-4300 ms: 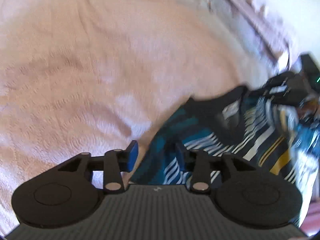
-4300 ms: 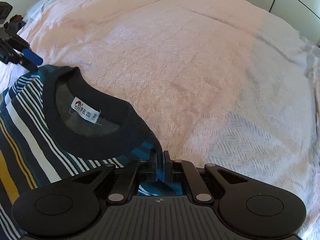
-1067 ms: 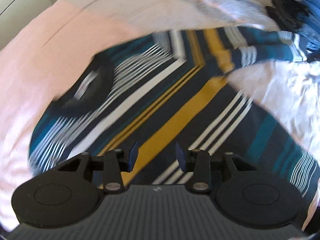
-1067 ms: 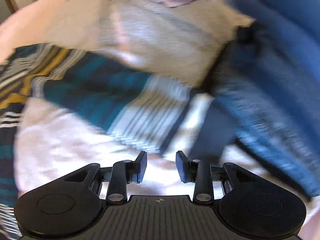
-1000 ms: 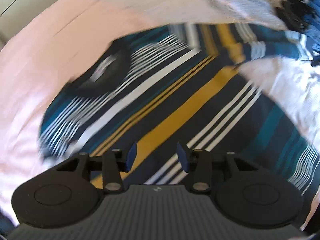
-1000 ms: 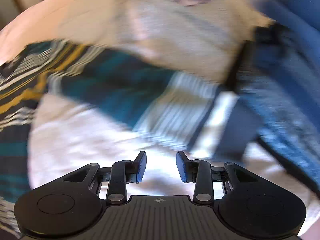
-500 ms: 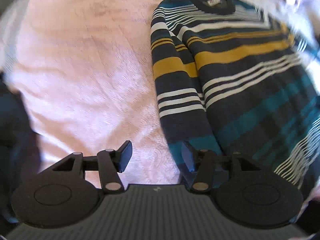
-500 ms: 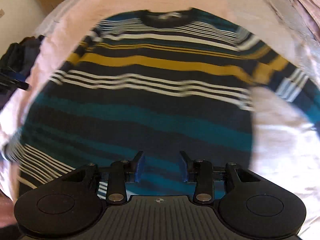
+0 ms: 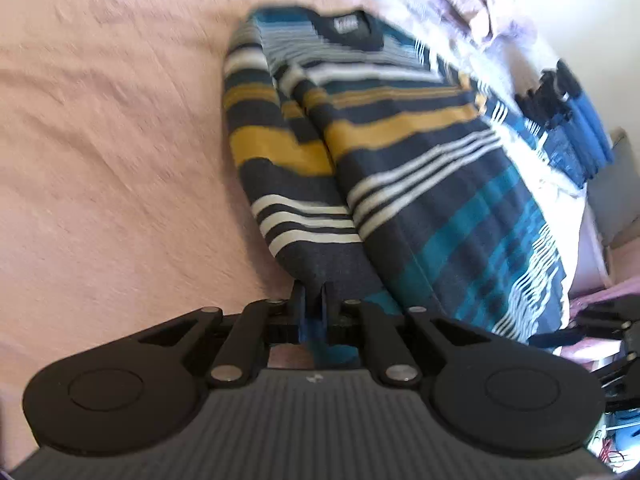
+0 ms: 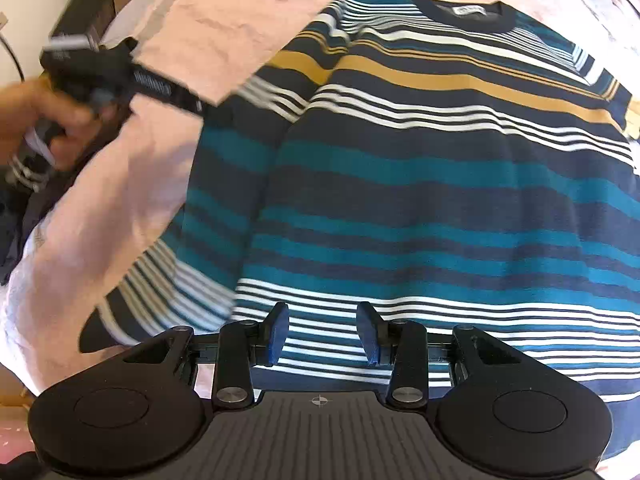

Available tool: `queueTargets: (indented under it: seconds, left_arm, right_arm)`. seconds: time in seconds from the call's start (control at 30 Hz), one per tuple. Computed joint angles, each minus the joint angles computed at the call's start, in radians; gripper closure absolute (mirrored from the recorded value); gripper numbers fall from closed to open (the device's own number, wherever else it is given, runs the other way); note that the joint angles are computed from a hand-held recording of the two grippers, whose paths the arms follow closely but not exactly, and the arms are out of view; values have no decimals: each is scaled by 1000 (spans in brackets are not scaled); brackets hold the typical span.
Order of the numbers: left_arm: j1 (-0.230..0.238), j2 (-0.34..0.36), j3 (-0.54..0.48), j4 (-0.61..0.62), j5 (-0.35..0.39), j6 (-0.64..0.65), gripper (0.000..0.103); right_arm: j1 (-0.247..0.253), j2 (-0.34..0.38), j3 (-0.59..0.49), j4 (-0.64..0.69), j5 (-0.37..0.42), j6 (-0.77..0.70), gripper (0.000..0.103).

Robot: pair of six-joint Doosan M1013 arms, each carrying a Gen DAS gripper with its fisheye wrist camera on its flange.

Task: Fold clothes

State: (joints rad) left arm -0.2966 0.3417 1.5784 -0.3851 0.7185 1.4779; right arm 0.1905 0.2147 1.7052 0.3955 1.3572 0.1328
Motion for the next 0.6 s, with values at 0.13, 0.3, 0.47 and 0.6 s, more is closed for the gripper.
queueTargets:
  seconds: [0.13,0.3,0.47,0.6]
  left_arm:
    - [32,-23,-9,210,37,-179,97]
    - [38,-52,4,362,80,-356,79]
    - [37,-119,101,234,56,-336,58]
    - [32,-142,163,127,87,-235,55]
  right_arm:
    - [-10,-7,6,27,18,2,62]
    - [-10,0,9,55,41,1,62]
    - [-1,-3,36,76,87,-24,61]
    - [14,-45,96,95,86,-61,61]
